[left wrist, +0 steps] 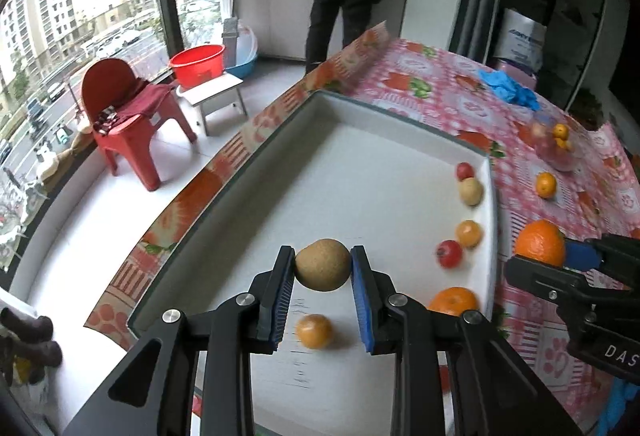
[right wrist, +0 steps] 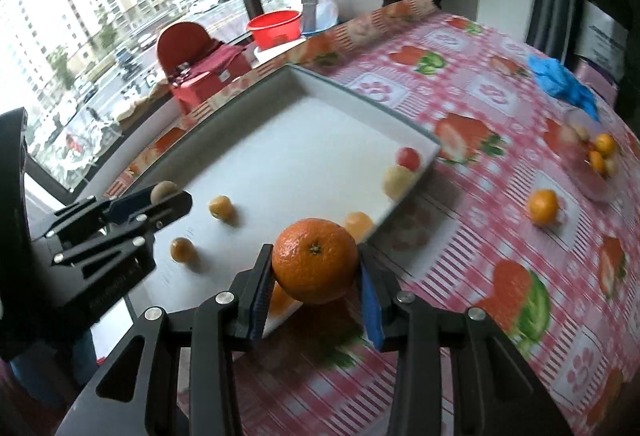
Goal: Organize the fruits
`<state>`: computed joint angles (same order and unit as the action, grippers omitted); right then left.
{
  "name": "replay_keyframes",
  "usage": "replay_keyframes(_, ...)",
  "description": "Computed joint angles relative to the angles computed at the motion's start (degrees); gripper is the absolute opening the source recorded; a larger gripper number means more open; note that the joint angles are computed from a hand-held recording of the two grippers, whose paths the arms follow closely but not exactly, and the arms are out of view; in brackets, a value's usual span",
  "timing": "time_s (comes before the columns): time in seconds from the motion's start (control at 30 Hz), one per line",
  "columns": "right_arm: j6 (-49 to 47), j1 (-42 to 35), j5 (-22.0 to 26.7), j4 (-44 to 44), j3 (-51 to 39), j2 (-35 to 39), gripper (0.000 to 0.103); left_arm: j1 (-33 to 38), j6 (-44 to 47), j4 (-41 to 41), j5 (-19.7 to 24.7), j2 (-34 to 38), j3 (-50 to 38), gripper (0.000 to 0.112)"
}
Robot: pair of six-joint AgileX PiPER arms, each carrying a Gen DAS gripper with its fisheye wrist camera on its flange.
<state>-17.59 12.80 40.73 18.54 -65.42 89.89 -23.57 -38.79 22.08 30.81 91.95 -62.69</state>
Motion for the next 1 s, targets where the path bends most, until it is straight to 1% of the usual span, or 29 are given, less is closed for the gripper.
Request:
replay_keyframes(0.2, 3.2, 2.3, 0.6, -3.3, -2.7, 4.0, 0.043, 2.1, 2.2, -1.9, -0.3, 2.0, -0.3, 0.030)
replay_keyframes(0.37, 3.5, 2.4, 0.9, -3.9, -2.9, 4.6, 0.044, 2.9, 5.2, -5.0, -0.9, 2.8, -0.2, 0.030)
replay_keyframes(0.43, 3.8, 2.6, 0.8, -4.4, -3.1, 4.4, 0.050, 3.0, 6.2, -5.8, -0.8, 3.2, -0.3, 0.030)
replay_keyframes(0.5, 4.2, 2.6, 0.5, -4.6, -3.0, 3.9, 0.060, 2.8, 6.6, -5.9, -0.6, 3.5, -0.3, 0.030)
replay_keyframes(0.57, 4.8, 2.8, 0.1, -5.3, -2.8, 3.4, 0.067, 2.6, 6.8, -5.7, -0.6, 3.8, -0.4, 0.030)
replay_keyframes(0.7, 4.7, 2.5, -0.1, -5.5, -2.5, 2.5, 0.076, 2.1, 7.2, -5.9, -0.5, 4.0, -0.4, 0.030)
replay_keyframes(0.73, 4.4, 2.1, -0.1, -5.2, -2.4, 2.2, 0.077, 1.9, 6.8, -5.5, -0.5, 4.0, -0.3, 0.038)
replay_keyframes(0.77, 3.9, 1.7, 0.0, -4.4, -2.4, 2.1, 0.079, 1.6, 5.7, -4.5, -0.4, 3.8, -0.2, 0.070)
replay_keyframes(0.8, 3.8, 1.4, 0.0, -4.4, -2.3, 1.8, 0.079, 1.1, 2.5, -1.8, -1.0, 3.3, 0.4, 0.083)
replay_keyframes(0.83, 4.0, 1.2, 0.0, -4.6, -2.3, 1.7, 0.079, 0.3, -2.2, 2.7, -1.7, 2.4, 1.4, 0.091)
replay_keyframes(0.87, 4.2, 1.0, 0.1, -4.8, -2.3, 1.6, 0.080, -0.1, -4.7, 5.5, -2.3, 1.7, 2.1, 0.091)
replay_keyframes(0.9, 4.2, 0.8, 0.4, -4.7, -2.4, 1.6, 0.080, -0.4, -4.9, 6.0, -2.6, 1.4, 2.2, 0.091)
replay_keyframes(0.93, 3.8, 0.4, 0.6, -4.2, -2.3, 1.6, 0.080, -0.4, -2.8, 4.3, -2.3, 1.5, 1.7, 0.091)
replay_keyframes(1.0, 3.1, -0.2, 0.8, -3.5, -2.0, 1.2, 0.081, -0.5, -1.8, 3.3, -1.5, 1.9, 0.9, 0.091)
